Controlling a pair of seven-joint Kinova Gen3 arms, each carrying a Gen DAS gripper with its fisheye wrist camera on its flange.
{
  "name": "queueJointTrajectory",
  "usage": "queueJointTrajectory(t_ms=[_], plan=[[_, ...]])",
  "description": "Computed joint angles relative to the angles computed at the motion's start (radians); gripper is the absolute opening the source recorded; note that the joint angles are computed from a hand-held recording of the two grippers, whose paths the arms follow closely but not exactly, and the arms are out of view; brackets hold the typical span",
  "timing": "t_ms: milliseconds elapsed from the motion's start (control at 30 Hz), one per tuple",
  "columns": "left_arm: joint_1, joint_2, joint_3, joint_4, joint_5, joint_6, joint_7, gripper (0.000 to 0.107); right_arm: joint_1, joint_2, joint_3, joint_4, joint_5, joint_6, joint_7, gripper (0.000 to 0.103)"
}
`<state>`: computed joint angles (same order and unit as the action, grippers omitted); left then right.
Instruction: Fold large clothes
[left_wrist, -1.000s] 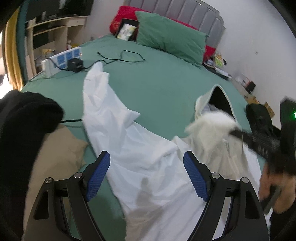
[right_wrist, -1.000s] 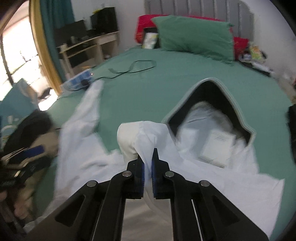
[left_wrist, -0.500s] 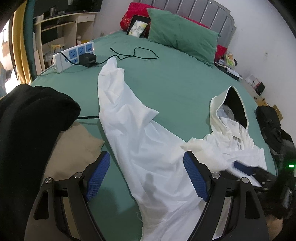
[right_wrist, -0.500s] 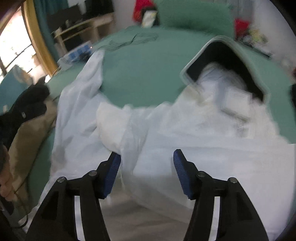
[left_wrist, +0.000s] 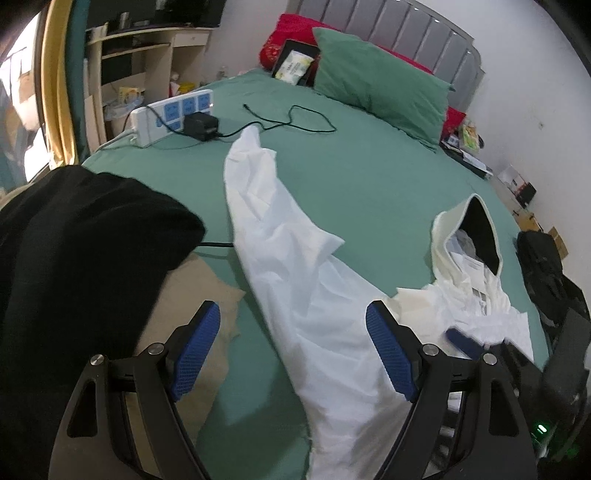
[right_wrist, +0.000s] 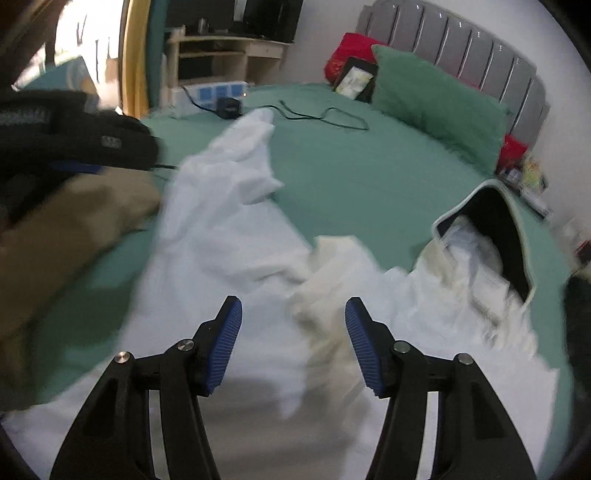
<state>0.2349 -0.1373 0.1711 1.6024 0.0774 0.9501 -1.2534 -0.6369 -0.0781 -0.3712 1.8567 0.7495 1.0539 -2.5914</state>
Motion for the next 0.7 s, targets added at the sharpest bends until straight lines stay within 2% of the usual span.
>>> queueJointTrajectory(t_ms=[33,100,133,167,233,267,400,533,633,700], plan=[[-0.002,0.002,-0.005,0.003,0.005,-0.001,-0.004,0.084,-0.012,0.019,0.005,-0.004,0.028,0.020,-0.003,0.057],[-0.003,0.017,-0.009,0.000,0.011,0.007,-0.010,0.084,-0.064,0.049,0.072,-0.008,0.036,0.025,0.030,0.046],[-0.004,0.022,-0.011,-0.001,0.015,0.010,-0.015,0.084,-0.096,0.056,0.118,-0.010,0.019,0.025,0.058,0.038],[-0.004,0.027,-0.014,-0.002,0.019,0.011,-0.022,0.084,-0.118,0.063,0.164,-0.006,0.000,0.009,0.081,0.024],[-0.002,0.038,-0.015,-0.009,0.025,0.019,-0.037,0.084,-0.181,0.045,0.257,0.009,-0.030,-0.018,0.097,0.010],[-0.001,0.043,-0.016,-0.013,0.030,0.023,-0.045,0.084,-0.207,0.023,0.303,0.021,-0.050,-0.046,0.103,0.008],[0.001,0.038,-0.019,-0.017,0.044,0.028,-0.068,0.084,-0.329,-0.128,0.489,0.087,-0.103,-0.209,0.082,0.007],[-0.004,0.021,-0.023,-0.013,0.057,0.027,-0.071,0.084,-0.473,-0.269,0.674,0.121,-0.254,-0.371,0.179,0.007],[-0.007,0.017,-0.020,-0.011,0.053,0.030,-0.062,0.084,-0.575,-0.287,0.805,0.154,-0.376,-0.444,0.257,0.008],[-0.006,0.019,-0.015,-0.013,0.047,0.033,-0.056,0.084,-0.581,-0.254,0.827,0.154,-0.440,-0.427,0.293,0.012]])
